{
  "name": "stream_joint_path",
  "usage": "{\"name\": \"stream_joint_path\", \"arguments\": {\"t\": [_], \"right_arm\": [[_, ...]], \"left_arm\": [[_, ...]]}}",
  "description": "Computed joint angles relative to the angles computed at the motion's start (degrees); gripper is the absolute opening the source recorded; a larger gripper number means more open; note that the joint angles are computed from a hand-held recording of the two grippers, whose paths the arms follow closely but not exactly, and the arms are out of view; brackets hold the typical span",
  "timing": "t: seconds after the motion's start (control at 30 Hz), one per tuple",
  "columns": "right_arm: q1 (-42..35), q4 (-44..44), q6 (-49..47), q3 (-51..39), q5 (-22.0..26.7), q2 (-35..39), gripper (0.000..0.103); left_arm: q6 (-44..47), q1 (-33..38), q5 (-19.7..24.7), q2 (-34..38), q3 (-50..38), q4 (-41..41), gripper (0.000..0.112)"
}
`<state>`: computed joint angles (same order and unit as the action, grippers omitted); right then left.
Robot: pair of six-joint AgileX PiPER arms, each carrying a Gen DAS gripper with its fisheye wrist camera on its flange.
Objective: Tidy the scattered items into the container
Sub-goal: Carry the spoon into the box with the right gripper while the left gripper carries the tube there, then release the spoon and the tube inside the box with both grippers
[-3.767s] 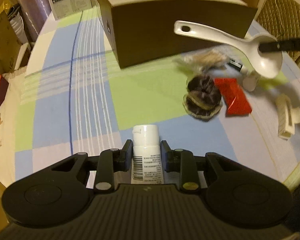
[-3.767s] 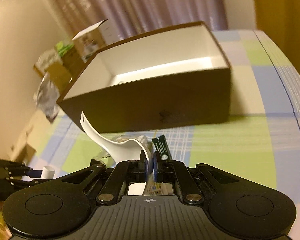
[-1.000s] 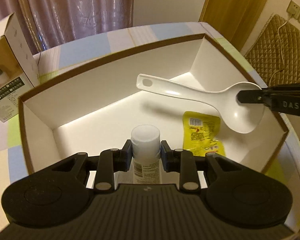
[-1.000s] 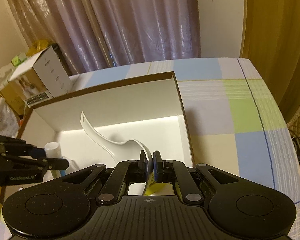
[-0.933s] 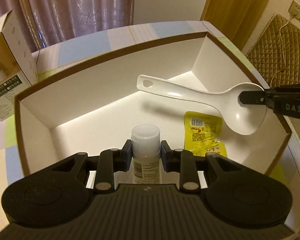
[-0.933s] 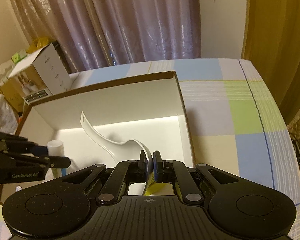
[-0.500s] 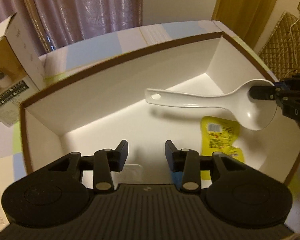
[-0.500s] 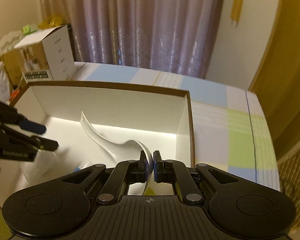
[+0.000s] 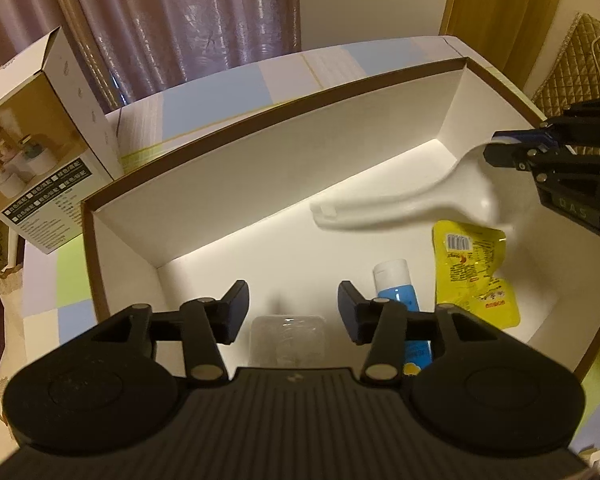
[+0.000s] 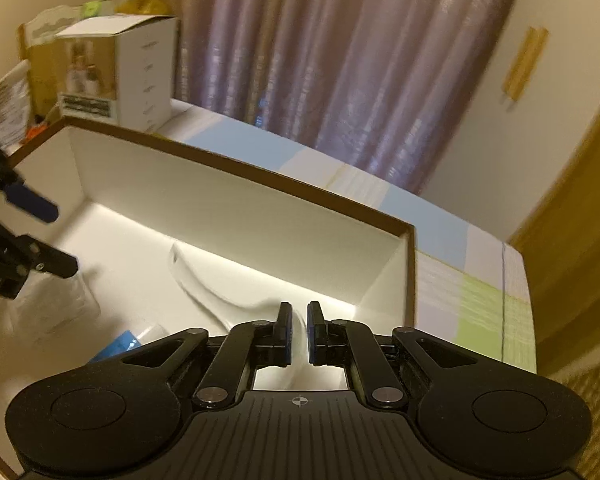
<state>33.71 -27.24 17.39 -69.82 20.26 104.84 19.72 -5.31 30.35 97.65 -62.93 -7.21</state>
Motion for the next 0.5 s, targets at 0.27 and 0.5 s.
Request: {"name": "stream_joint_path", "arguments": {"t": [0.27,0.5], "right_arm": [[-0.07,11.36,-9.36,6.47,-4.93,-6.88,0.103],[-1.33,30.00,-24.61,5.33,1.81,-9.93,0.103]], "left_arm": [[-3.29,-0.72,-1.25,-1.06,1.42,3.47,0.064],[-8.22,-1.70,-1.30,-2.40,2.27,9.05,0.079]]}}
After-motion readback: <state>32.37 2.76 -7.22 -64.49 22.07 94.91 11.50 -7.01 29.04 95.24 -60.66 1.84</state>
